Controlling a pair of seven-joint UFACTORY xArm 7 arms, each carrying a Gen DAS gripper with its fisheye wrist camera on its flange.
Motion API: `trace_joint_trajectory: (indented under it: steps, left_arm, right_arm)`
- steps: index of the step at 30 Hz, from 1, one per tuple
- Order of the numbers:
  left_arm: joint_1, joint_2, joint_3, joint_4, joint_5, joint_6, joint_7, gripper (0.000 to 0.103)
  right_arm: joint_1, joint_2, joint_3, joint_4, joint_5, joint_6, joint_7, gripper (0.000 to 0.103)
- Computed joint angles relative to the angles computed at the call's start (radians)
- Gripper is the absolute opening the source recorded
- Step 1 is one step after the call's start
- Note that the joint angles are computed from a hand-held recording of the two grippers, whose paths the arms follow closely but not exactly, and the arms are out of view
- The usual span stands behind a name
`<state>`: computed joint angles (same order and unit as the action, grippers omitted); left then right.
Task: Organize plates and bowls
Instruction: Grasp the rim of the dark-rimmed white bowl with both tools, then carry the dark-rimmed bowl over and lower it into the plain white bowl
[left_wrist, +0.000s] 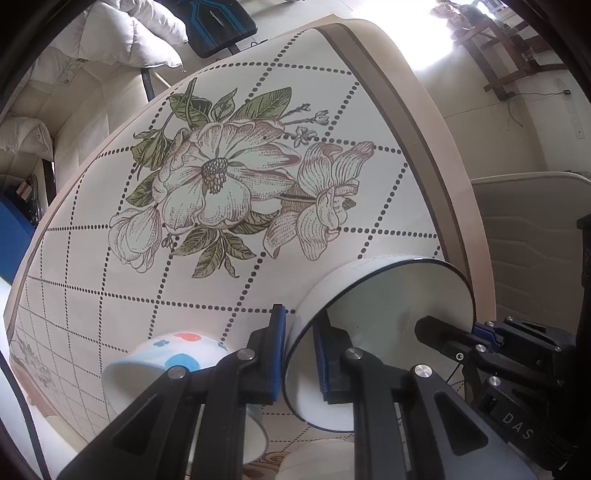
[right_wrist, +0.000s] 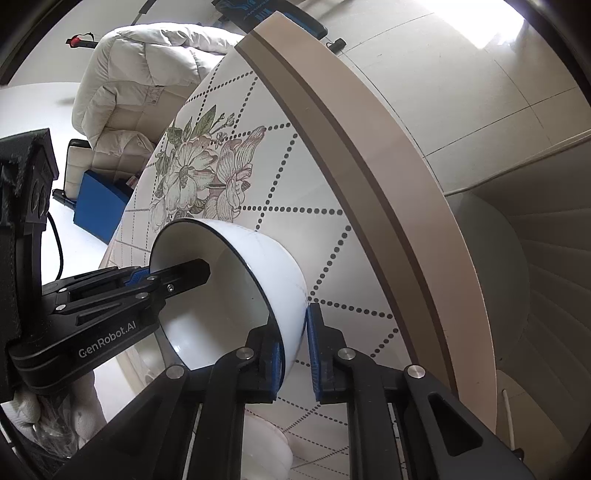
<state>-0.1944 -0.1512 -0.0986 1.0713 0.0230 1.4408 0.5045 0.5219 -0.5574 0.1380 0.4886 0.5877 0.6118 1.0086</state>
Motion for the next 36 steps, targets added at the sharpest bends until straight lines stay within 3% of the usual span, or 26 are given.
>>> trace_joint_trajectory:
  steps: [12,20,26,36]
  left_arm:
    - [0.029,-0.106,0.03,-0.021,-0.027,0.067,0.027,0.012]
    - [0.074,-0.215,0.077,-0.024,-0.065,0.166,0.082,0.013]
    - [0.125,-0.325,0.118,-0.054,-0.048,0.25,0.132,0.013]
    - [0.217,-0.449,0.176,-0.13,0.031,0.314,0.199,0.013]
  right_arm:
    - [-0.021,-0.009,0.017,0.081,-0.049,0.111,0.017,0.013]
    - [-0.02,-0.072,0.072,0.146,-0.096,0.207,0.113,0.013]
    - [0.019,-0.067,0.129,0.211,-0.107,0.236,0.193,0.013]
    - [0.106,0.063,0.199,0.332,-0.118,0.219,0.266,0.013]
